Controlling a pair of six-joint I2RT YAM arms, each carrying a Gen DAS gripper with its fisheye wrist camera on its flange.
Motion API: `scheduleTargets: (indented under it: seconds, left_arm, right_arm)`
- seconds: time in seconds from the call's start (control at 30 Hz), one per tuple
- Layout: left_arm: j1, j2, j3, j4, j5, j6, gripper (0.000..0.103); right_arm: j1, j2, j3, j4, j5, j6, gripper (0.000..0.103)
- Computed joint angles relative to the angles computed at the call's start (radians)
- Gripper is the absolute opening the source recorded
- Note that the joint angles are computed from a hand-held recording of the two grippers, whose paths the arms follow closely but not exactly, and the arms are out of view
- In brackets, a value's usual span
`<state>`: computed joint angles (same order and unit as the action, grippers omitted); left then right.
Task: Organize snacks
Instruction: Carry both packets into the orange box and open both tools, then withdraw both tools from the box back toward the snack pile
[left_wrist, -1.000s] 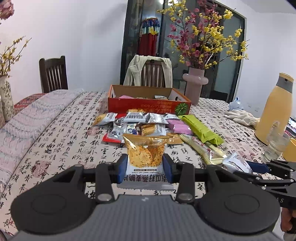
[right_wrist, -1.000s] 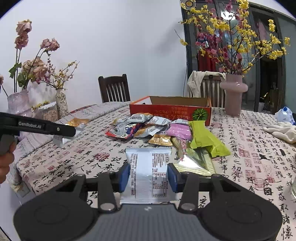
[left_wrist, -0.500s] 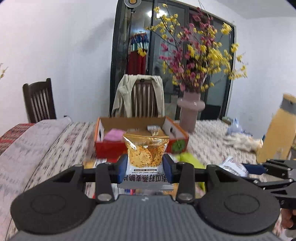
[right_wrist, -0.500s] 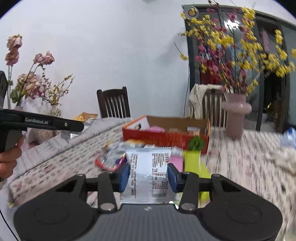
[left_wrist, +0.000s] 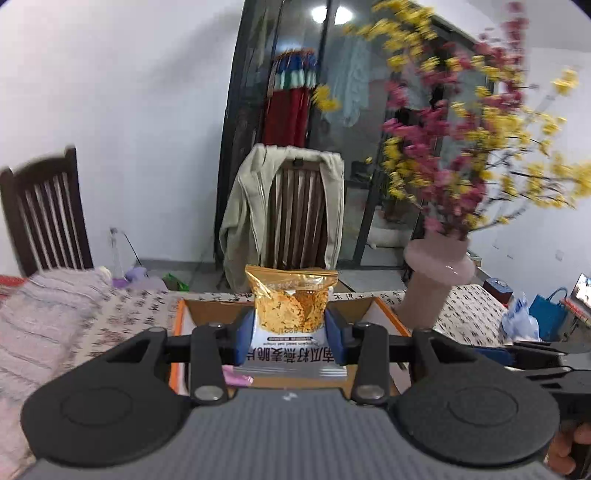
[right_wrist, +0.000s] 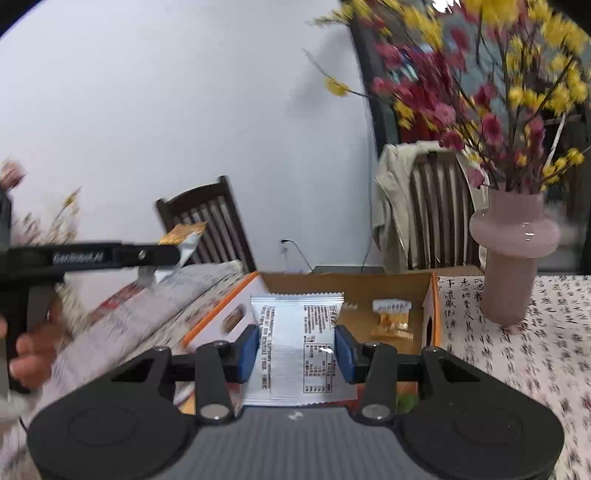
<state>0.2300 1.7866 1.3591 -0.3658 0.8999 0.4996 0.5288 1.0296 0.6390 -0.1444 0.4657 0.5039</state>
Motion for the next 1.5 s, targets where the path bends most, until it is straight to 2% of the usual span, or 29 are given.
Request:
scheduleTargets:
  seconds: [0.1, 0.2, 0.27, 0.33, 0.43, 0.47, 0.5, 0.57, 0.63, 0.67, 0.73, 0.87, 1.0, 1.13, 1.3, 1.4, 1.5]
  left_arm:
    - [-0.088, 0.144, 0.134, 0.016, -0.083, -0.099, 0.041]
    - [-0.165, 0.304, 0.286, 0.007, -0.163, -0.118, 0.042]
    - [-0.206, 0.43, 0.433, -0.061, -0.213, -0.132, 0.042]
    - [-0.231, 0.564, 0.616, -0.19, -0.241, -0.132, 0.042]
    - [-0.252, 0.647, 0.684, -0.195, -0.281, -0.164, 0.042]
    - [-0.254, 0.668, 0.703, -0.2, -0.279, -0.176, 0.046]
    - [-0.252, 0.681, 0.711, -0.197, -0.266, -0.192, 0.06]
    - [-0.245, 0.671, 0.673, -0.145, -0.228, -0.223, 0.08]
    - [-0.238, 0.632, 0.607, -0.082, -0.202, -0.199, 0.08]
    - [-0.235, 0.618, 0.591, -0.073, -0.199, -0.181, 0.081]
    - [-0.225, 0.578, 0.543, -0.042, -0.207, -0.176, 0.082]
    - [-0.172, 0.509, 0.472, -0.056, -0.171, -0.173, 0.091]
    - [-0.088, 0.38, 0.332, -0.079, -0.164, -0.059, 0.093]
    - [0.006, 0.209, 0.15, -0.069, -0.185, 0.06, 0.097]
    - [0.188, 0.015, -0.01, -0.172, -0.092, 0.268, 0.102]
    - [0.335, -0.068, -0.065, -0.311, 0.007, 0.454, 0.103]
    - [0.486, -0.112, -0.096, -0.466, 0.095, 0.675, 0.103]
  right_arm:
    - [-0.196, 0.191, 0.099, 0.081, -0.155, -0.05, 0.043]
    - [-0.322, 0.419, 0.24, 0.113, -0.273, -0.055, 0.043]
    - [-0.361, 0.552, 0.34, 0.098, -0.292, -0.073, 0.043]
    - [-0.384, 0.678, 0.441, 0.067, -0.289, -0.106, 0.043]
    - [-0.425, 0.805, 0.553, 0.04, -0.314, -0.133, 0.043]
    - [-0.429, 0.842, 0.588, 0.028, -0.309, -0.148, 0.043]
    - [-0.435, 0.875, 0.614, 0.019, -0.299, -0.16, 0.043]
    - [-0.447, 0.94, 0.676, -0.014, -0.307, -0.167, 0.045]
    - [-0.441, 0.973, 0.709, -0.032, -0.278, -0.14, 0.047]
    - [-0.436, 0.983, 0.717, -0.037, -0.26, -0.131, 0.051]
    - [-0.435, 0.975, 0.695, -0.006, -0.259, -0.132, 0.055]
    - [-0.428, 0.887, 0.595, 0.028, -0.261, -0.098, 0.057]
    - [-0.403, 0.702, 0.416, 0.06, -0.242, -0.084, 0.066]
    - [-0.34, 0.501, 0.284, 0.019, -0.158, -0.046, 0.072]
    - [-0.206, 0.263, 0.195, -0.141, -0.052, 0.05, 0.076]
    - [-0.056, 0.114, 0.147, -0.243, 0.051, 0.137, 0.084]
    - [0.175, -0.009, 0.124, -0.4, 0.222, 0.308, 0.086]
